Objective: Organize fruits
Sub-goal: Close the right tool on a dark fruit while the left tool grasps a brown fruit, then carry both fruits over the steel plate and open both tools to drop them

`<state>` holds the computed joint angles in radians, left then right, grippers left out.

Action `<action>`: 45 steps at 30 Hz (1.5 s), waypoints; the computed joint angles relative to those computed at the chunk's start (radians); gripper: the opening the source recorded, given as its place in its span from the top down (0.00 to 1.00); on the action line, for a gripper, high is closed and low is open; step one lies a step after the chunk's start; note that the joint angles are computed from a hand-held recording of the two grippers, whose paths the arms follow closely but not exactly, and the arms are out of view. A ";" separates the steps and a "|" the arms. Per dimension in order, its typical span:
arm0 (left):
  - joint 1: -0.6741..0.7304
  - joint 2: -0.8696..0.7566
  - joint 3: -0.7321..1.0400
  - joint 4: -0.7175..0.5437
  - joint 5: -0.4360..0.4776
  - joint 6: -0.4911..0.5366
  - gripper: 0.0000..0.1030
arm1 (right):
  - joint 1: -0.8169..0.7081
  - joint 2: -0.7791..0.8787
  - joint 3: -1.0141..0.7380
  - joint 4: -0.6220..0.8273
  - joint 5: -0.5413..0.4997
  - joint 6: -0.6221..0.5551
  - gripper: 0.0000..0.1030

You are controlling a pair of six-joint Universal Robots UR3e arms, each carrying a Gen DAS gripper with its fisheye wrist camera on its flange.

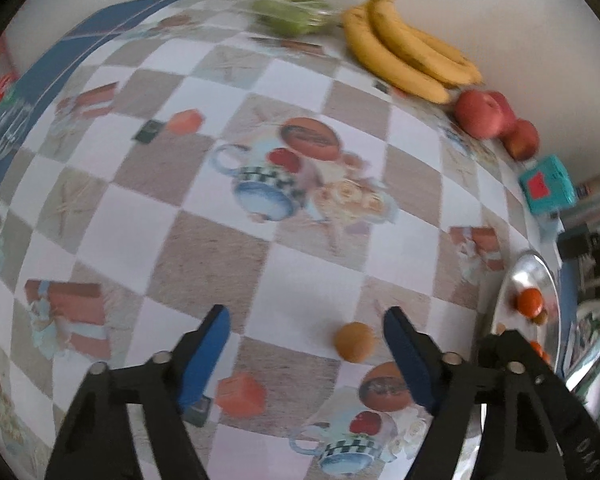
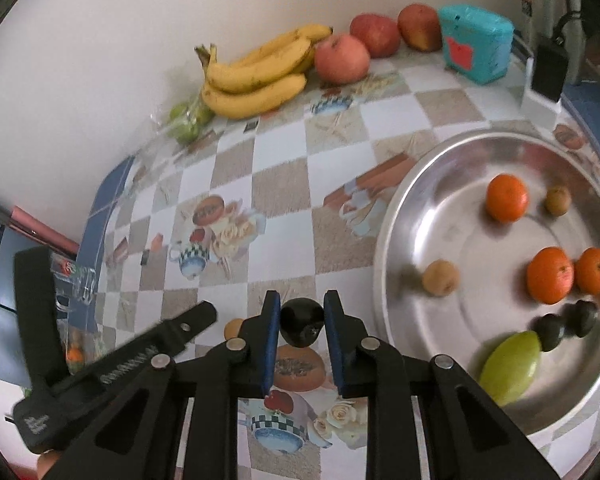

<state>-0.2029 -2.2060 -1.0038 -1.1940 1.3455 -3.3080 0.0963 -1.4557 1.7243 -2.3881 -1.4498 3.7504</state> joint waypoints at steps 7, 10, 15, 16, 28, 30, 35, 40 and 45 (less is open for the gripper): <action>-0.036 -0.044 0.063 -0.044 -0.017 0.055 0.53 | -0.009 -0.035 0.010 0.006 -0.008 -0.011 0.78; -0.037 -0.047 0.064 -0.051 -0.038 0.062 0.64 | -0.010 -0.038 0.014 0.007 -0.004 -0.014 0.78; -0.033 -0.048 0.066 -0.057 -0.049 0.063 0.77 | -0.009 -0.037 0.015 0.005 -0.003 -0.015 0.78; -0.033 -0.050 0.069 -0.057 -0.052 0.061 0.77 | -0.009 -0.039 0.016 0.004 -0.003 -0.014 0.78; -0.011 0.023 -0.005 0.014 -0.101 0.066 0.77 | -0.035 -0.066 0.047 -0.003 0.015 -0.011 0.78; -0.019 0.034 -0.013 0.034 -0.106 0.074 0.77 | -0.057 -0.092 0.075 -0.012 0.024 -0.007 0.78; -0.059 0.050 -0.017 0.078 -0.131 0.111 0.77 | -0.127 -0.185 0.140 0.024 -0.027 0.006 0.78; -0.114 0.063 -0.025 0.115 -0.182 0.178 0.77 | -0.216 -0.286 0.214 0.102 -0.096 0.017 0.78; -0.198 0.049 -0.017 0.150 -0.185 0.252 0.77 | -0.294 -0.352 0.278 0.116 -0.066 -0.003 0.78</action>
